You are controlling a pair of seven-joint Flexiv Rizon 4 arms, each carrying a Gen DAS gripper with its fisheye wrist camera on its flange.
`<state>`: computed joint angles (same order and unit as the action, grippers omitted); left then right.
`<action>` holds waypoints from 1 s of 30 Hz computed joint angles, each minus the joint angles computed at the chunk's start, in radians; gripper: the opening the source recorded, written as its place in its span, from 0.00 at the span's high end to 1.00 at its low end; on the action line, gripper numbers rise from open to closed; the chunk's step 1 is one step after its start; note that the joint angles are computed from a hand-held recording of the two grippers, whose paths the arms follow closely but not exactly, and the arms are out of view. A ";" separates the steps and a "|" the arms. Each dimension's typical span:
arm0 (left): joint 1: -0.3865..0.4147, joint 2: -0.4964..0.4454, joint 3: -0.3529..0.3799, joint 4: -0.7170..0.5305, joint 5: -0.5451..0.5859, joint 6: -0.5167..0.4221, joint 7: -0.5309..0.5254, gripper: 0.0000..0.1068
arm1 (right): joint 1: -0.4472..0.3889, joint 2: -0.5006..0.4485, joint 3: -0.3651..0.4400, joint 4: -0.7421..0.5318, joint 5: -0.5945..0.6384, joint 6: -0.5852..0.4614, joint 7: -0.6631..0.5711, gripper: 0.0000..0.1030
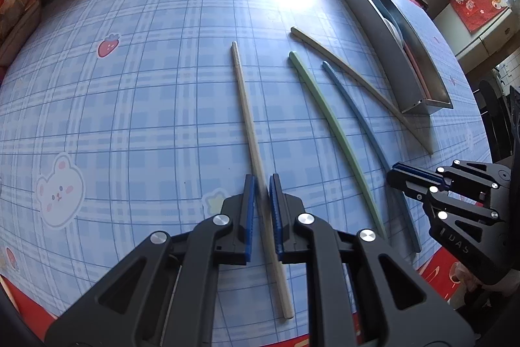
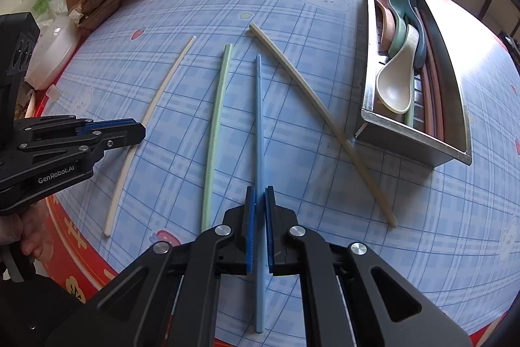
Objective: Organize utensils
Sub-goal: 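Lift the beige and blue chopsticks and carry them over the steel tray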
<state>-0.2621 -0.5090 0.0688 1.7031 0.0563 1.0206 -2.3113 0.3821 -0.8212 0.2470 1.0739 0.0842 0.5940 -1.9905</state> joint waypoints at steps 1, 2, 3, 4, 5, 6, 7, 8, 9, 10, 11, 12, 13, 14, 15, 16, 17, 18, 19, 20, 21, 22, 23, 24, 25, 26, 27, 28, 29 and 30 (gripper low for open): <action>-0.005 -0.003 0.004 -0.010 0.007 -0.011 -0.001 0.84 | -0.001 -0.003 0.001 -0.006 0.001 -0.003 -0.001 0.94; -0.011 -0.008 0.008 -0.022 0.017 -0.023 -0.004 0.84 | -0.001 -0.004 0.001 -0.007 0.002 -0.003 -0.002 0.94; -0.015 -0.012 0.011 -0.034 0.026 -0.035 -0.005 0.83 | -0.002 -0.004 0.001 -0.007 0.003 -0.001 -0.003 0.94; -0.020 -0.016 0.015 -0.046 0.036 -0.048 -0.007 0.82 | 0.000 -0.002 0.001 -0.003 0.003 0.002 -0.002 0.94; -0.024 -0.020 0.018 -0.055 0.046 -0.057 -0.009 0.82 | 0.000 -0.001 0.000 0.000 0.003 0.006 -0.004 0.94; -0.024 -0.022 0.019 -0.057 0.051 -0.054 -0.013 0.82 | 0.000 0.000 0.000 0.003 0.002 0.009 -0.006 0.94; -0.021 -0.023 0.017 -0.054 0.051 -0.040 -0.018 0.83 | 0.000 0.001 0.000 0.005 0.002 0.011 -0.007 0.94; -0.018 -0.022 0.016 -0.043 0.049 -0.021 -0.023 0.83 | -0.001 0.001 0.001 0.004 0.002 0.010 -0.006 0.94; -0.018 -0.022 0.019 -0.041 0.050 -0.015 -0.030 0.88 | -0.002 0.001 0.001 0.004 0.003 0.009 -0.005 0.94; -0.015 -0.018 0.018 -0.030 0.048 0.000 -0.034 0.89 | -0.002 0.001 0.002 0.004 0.004 0.009 -0.004 0.94; -0.006 -0.012 0.010 -0.009 0.035 0.027 -0.034 0.89 | -0.003 0.001 0.002 0.004 0.006 0.009 -0.003 0.94; 0.004 -0.008 0.004 0.008 0.021 0.051 -0.031 0.90 | -0.004 0.002 0.003 0.005 0.009 0.011 0.000 0.94; 0.011 -0.004 -0.002 0.023 0.009 0.071 -0.025 0.90 | -0.004 0.002 0.003 0.006 0.011 0.013 0.003 0.94; 0.024 -0.001 -0.012 0.044 -0.011 0.106 -0.017 0.90 | -0.004 0.003 0.003 0.008 0.011 0.015 0.004 0.94; 0.055 0.003 -0.046 0.082 -0.055 0.171 0.012 0.90 | -0.004 0.004 0.002 0.010 0.010 0.016 0.004 0.94; 0.066 0.006 -0.057 0.101 -0.083 0.199 0.026 0.90 | -0.004 0.005 0.003 0.012 0.010 0.017 0.004 0.94; 0.060 0.008 -0.047 0.105 -0.091 0.199 0.028 0.90 | -0.005 0.005 0.003 0.010 0.010 0.017 0.003 0.94; 0.053 0.010 -0.039 0.108 -0.095 0.201 0.029 0.90 | -0.005 0.005 0.004 0.011 0.010 0.017 0.002 0.94; 0.049 0.013 -0.034 0.112 -0.101 0.206 0.031 0.90 | -0.006 0.005 0.004 0.013 0.011 0.020 0.001 0.94; 0.046 0.018 -0.030 0.118 -0.108 0.214 0.030 0.90 | -0.006 0.006 0.005 0.016 0.011 0.024 0.000 0.94; 0.043 0.023 -0.028 0.126 -0.113 0.227 0.028 0.90 | -0.007 0.007 0.006 0.018 0.012 0.027 -0.003 0.94; 0.040 0.028 -0.025 0.133 -0.118 0.237 0.027 0.90 | -0.008 0.008 0.007 0.020 0.014 0.029 -0.005 0.94; 0.040 0.034 -0.028 0.143 -0.126 0.251 0.028 0.90 | -0.010 0.008 0.009 0.021 0.017 0.029 -0.005 0.94; 0.048 0.039 -0.040 0.157 -0.142 0.272 0.036 0.90 | -0.012 0.008 0.011 0.019 0.021 0.027 -0.005 0.94; 0.055 0.043 -0.050 0.168 -0.159 0.288 0.044 0.90 | -0.014 0.006 0.012 0.015 0.024 0.024 -0.004 0.94; 0.056 0.046 -0.054 0.175 -0.170 0.298 0.048 0.90 | -0.016 0.005 0.013 0.011 0.027 0.019 -0.004 0.94; 0.052 0.048 -0.052 0.178 -0.175 0.306 0.048 0.90 | -0.018 0.004 0.015 0.007 0.031 0.013 -0.002 0.94; 0.047 0.051 -0.048 0.182 -0.178 0.312 0.048 0.90 | -0.022 0.002 0.017 0.001 0.037 0.005 0.000 0.94; 0.045 0.053 -0.047 0.185 -0.182 0.319 0.049 0.90 | -0.027 -0.003 0.020 -0.009 0.046 -0.005 0.002 0.94; 0.044 0.054 -0.048 0.187 -0.188 0.326 0.052 0.90 | -0.032 -0.005 0.023 -0.018 0.056 -0.017 0.006 0.94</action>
